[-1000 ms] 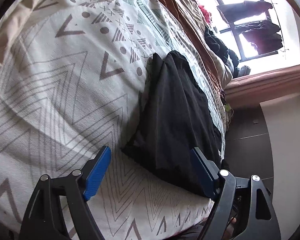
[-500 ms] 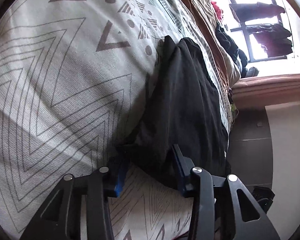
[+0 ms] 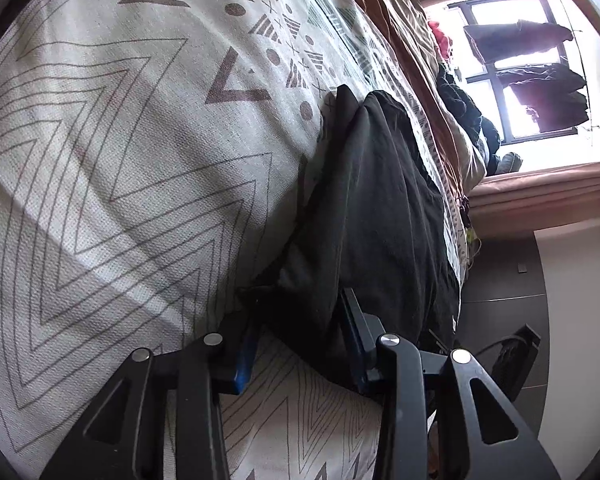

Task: Fold large clothes

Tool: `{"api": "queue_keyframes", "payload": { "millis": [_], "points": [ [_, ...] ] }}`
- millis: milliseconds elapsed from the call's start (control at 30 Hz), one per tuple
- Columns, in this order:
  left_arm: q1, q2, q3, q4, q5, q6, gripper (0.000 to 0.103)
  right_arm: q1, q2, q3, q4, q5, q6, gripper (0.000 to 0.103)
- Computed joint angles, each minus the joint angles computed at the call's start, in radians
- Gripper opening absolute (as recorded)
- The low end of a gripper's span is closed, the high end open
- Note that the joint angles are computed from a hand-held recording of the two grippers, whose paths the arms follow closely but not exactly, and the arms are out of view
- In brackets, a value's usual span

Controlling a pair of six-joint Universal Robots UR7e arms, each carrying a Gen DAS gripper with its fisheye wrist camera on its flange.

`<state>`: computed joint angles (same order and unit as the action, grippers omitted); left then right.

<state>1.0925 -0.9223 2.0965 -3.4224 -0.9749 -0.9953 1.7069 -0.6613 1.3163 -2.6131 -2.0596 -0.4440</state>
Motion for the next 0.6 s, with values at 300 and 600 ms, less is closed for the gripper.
{"api": "queue_keyframes", "payload": {
  "millis": [300,600],
  "points": [
    [-0.009,0.007,-0.002,0.003,0.026,-0.004,0.038,-0.019,0.113,-0.194,0.051,0.056,0.055,0.040],
    [-0.008,0.006,-0.008,0.014,0.025,-0.005,0.038,-0.033,0.241,-0.432,0.161,0.099,0.130,0.035]
  ]
}}
